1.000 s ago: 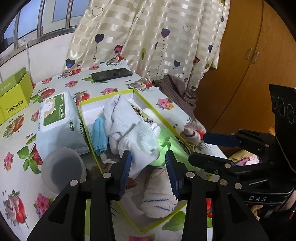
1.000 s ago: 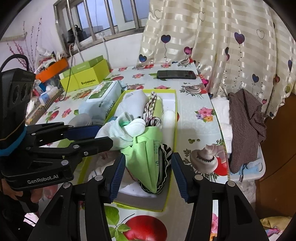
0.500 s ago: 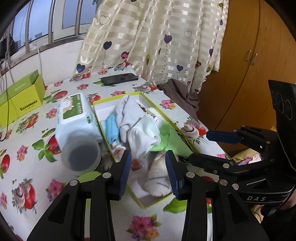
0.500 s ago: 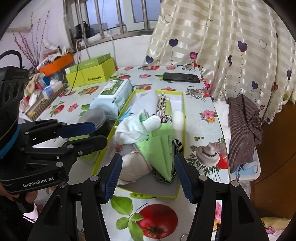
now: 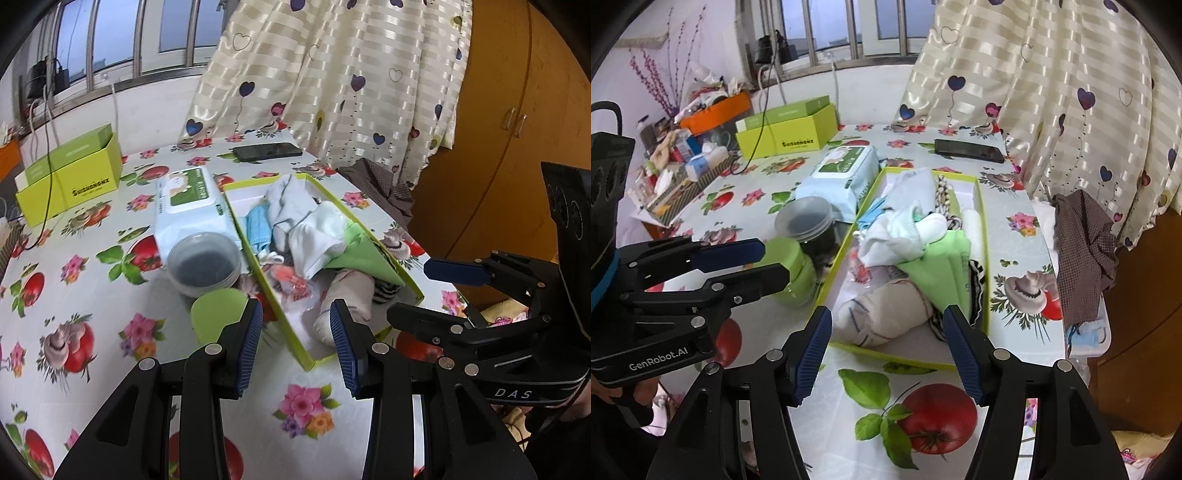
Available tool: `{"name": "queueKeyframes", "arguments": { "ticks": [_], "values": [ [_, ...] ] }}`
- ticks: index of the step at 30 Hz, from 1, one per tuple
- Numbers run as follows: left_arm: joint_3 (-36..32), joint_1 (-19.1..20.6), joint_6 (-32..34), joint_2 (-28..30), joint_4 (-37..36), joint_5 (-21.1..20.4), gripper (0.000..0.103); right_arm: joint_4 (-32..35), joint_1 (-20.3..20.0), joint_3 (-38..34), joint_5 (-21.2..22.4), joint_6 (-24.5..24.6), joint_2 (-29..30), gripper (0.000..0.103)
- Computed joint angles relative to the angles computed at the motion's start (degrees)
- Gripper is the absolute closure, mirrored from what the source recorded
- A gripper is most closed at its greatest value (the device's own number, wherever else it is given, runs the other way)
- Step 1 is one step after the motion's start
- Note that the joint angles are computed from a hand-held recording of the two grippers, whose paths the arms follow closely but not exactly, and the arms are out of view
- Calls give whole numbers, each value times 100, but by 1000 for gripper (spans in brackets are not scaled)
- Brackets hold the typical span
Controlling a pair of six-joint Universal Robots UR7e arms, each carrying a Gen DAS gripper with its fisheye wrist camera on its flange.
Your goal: Organize soft objects
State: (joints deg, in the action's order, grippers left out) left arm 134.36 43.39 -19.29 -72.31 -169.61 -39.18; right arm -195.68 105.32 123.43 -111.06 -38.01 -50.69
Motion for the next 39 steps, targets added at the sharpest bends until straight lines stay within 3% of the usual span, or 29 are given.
{"name": "queueKeyframes", "arguments": {
  "ticks": [7,20,39],
  "values": [
    [259,-232,-344,-177,148,378,63,-157,112,139,-77,-15,18,39],
    [513,-429,-913,-443,555,553,63,-211,212,256,-171,-35,63,39],
    [482,-354,-1311,-480,1036,573,63,-98,188,184,-181,-58,133,39]
  ]
}}
